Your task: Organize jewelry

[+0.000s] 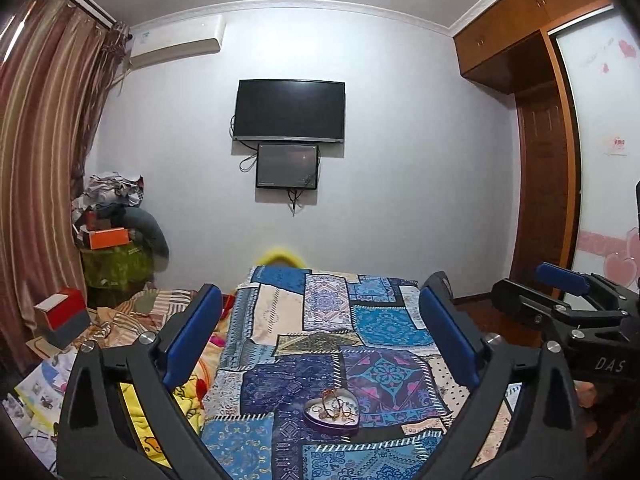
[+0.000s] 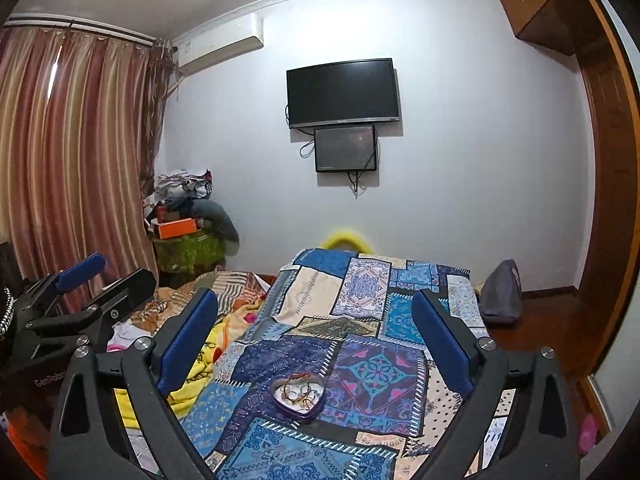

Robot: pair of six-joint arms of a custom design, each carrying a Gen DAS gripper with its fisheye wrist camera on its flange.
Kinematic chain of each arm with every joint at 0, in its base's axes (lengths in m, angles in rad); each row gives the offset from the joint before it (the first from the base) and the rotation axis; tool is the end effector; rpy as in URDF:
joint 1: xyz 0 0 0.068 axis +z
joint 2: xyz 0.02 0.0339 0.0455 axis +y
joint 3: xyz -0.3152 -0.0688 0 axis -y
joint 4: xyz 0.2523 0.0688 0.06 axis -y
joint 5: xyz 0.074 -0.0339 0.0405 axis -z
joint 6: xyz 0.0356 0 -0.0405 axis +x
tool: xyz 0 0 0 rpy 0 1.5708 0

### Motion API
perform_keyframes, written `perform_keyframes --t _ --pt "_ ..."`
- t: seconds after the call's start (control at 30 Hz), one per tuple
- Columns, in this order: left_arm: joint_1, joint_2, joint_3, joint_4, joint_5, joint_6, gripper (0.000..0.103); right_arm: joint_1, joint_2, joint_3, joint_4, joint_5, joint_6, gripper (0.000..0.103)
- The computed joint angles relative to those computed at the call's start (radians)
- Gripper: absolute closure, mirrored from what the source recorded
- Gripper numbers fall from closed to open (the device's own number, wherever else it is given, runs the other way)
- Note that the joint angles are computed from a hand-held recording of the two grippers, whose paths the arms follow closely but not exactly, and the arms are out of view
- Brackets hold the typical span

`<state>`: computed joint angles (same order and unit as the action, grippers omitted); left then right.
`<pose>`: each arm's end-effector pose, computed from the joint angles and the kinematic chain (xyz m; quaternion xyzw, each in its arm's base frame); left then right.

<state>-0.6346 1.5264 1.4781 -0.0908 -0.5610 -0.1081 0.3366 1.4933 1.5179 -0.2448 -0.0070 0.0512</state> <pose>0.3044 -0.2006 0.4617 0.0133 0.7473 -0.0342 0.6634 0.3334 0.1169 0.4700 -0.1132 0.7723 0.1231 0.6129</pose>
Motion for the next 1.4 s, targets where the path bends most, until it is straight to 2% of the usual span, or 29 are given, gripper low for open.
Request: perform_keyframes --t 0.77,1.4 --pt "-0.014 -0.009 -0.023 0.002 -0.053 -0.017 0.001 -0.004 -0.013 -0.003 -0.03 -0.002 0.007 0.006" --pt "0.003 -0.003 -0.024 -0.018 -0.029 -0.046 0.001 -0.004 -0.008 0.013 -0.051 0.001 0.01 0.006"
